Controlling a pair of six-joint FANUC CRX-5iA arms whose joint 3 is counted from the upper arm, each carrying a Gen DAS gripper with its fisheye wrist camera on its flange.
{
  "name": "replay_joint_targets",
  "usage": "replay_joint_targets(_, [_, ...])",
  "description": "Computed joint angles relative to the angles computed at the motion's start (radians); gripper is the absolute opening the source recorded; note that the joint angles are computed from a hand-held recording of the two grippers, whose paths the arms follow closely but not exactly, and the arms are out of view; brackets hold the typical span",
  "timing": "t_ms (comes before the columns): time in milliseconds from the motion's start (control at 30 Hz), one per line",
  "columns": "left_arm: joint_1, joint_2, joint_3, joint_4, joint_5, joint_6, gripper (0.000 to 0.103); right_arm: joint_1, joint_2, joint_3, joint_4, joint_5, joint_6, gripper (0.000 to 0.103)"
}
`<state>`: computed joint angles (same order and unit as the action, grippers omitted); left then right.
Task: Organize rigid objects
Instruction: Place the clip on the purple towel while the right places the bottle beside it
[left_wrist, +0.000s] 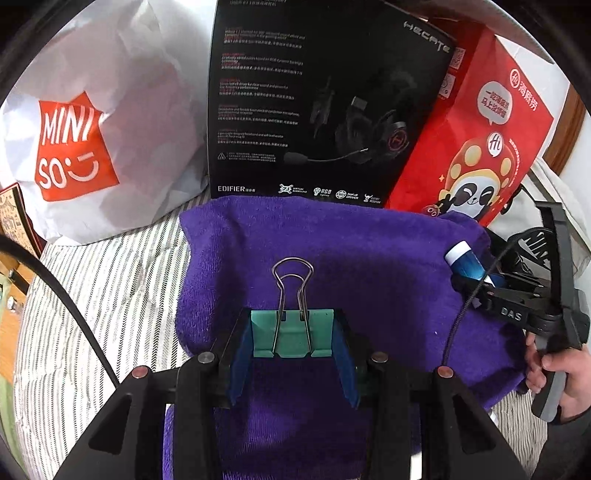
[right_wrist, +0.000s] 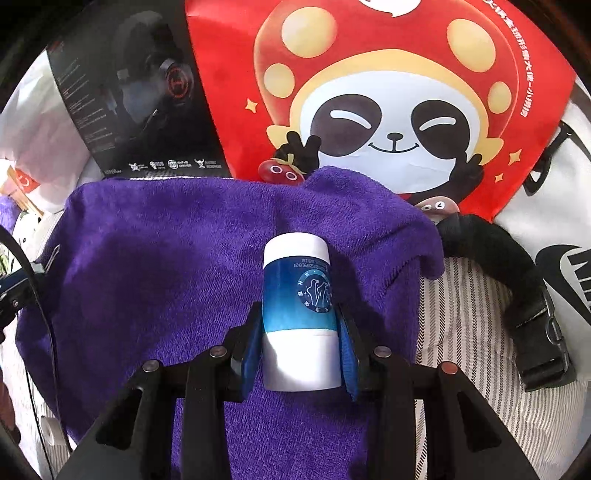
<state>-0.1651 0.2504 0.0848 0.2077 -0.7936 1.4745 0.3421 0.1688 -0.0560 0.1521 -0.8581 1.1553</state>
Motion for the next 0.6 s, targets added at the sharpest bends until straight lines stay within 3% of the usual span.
replay_joint_targets(33, [0.002, 0.003, -0.003, 0.006, 0.006, -0.001, 0.039, -0.004, 0.001, 0.009, -0.021, -0.008, 0.018, 0.052])
replay_joint_targets(100, [0.003, 0.010, 0.001, 0.005, 0.008, 0.004, 0.039, -0.011, 0.009, 0.036, -0.066, -0.028, 0.048, 0.057])
replay_joint_targets(367, [0.011, 0.044, 0.034, -0.006, 0.015, 0.025, 0.039, 0.001, -0.053, 0.009, -0.058, -0.074, 0.012, 0.057])
replay_joint_targets(600, [-0.021, 0.122, 0.154, -0.102, -0.061, 0.069, 0.039, 0.029, -0.218, -0.105, -0.049, -0.075, -0.046, 0.058])
